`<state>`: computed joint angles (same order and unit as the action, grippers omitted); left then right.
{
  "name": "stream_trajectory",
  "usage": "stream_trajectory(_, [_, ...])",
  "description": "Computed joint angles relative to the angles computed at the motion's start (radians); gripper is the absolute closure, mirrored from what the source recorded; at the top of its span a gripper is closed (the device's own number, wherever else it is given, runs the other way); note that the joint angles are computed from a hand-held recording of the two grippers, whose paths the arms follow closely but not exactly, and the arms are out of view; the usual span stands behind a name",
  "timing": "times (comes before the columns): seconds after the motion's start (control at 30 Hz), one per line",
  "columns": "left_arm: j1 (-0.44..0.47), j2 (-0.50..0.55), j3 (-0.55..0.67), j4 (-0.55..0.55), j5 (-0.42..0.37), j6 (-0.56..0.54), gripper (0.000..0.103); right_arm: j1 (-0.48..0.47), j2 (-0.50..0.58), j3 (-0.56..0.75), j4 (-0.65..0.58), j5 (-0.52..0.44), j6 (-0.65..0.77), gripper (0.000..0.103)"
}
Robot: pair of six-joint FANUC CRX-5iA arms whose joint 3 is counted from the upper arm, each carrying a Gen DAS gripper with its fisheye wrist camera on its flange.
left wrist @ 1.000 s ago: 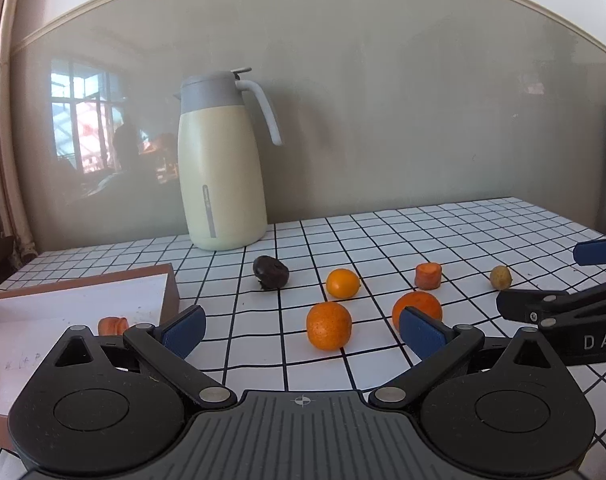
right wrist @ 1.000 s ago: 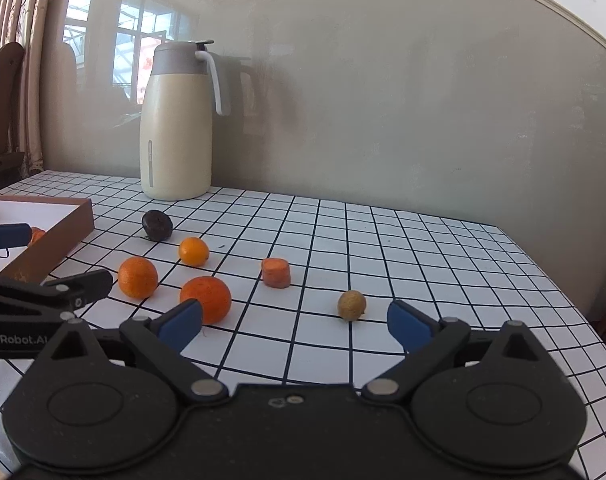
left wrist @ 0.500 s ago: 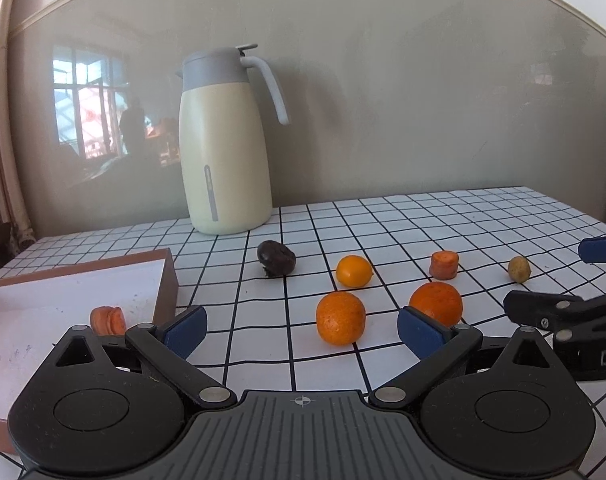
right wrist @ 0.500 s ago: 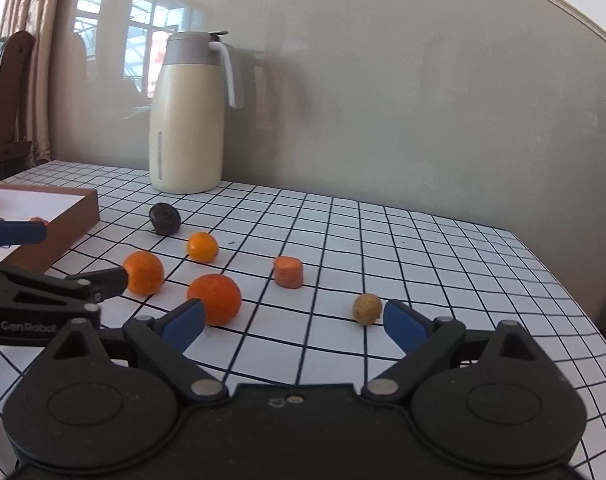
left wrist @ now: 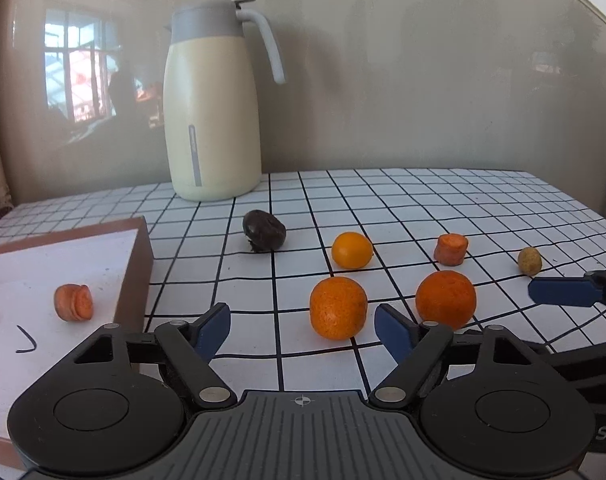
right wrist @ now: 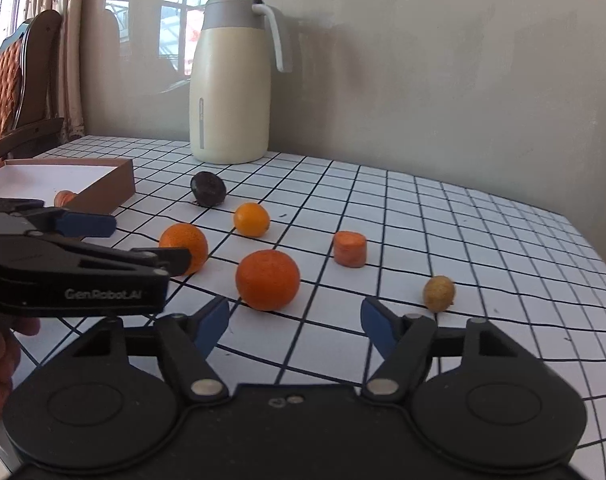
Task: Organize fruits
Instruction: 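Grasp a small orange with the left tool while the right tool grasps another orange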
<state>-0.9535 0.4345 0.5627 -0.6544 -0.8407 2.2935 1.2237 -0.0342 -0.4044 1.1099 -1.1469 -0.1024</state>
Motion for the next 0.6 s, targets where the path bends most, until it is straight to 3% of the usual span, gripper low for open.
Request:
stream_trajectory(0.17, [0.032, 0.031, 0.03, 0.105, -0.004, -0.079, 0.042, -0.022, 0.021, 0.029, -0.025, 0.04, 0.05, 0.052])
stream_trajectory(0.33, [0.044, 0.039, 0.039, 0.132, 0.006, -0.097, 0.044, -0.046, 0.037, 0.045, -0.03, 0.049, 0.069, 0.056])
stream_trajectory(0.43, [0.051, 0.051, 0.054, 0.15, 0.002, -0.102, 0.044, -0.06, 0.037, 0.058, -0.064, 0.073, 0.087, 0.068])
stream_trajectory(0.5, [0.053, 0.057, 0.062, 0.158, -0.001, -0.106, 0.044, -0.063, 0.038, 0.063, -0.076, 0.078, 0.09, 0.07])
stream_trajectory(0.6, [0.058, 0.06, 0.061, 0.176, 0.011, -0.124, 0.053, -0.06, 0.052, 0.076, -0.076, 0.06, 0.1, 0.071])
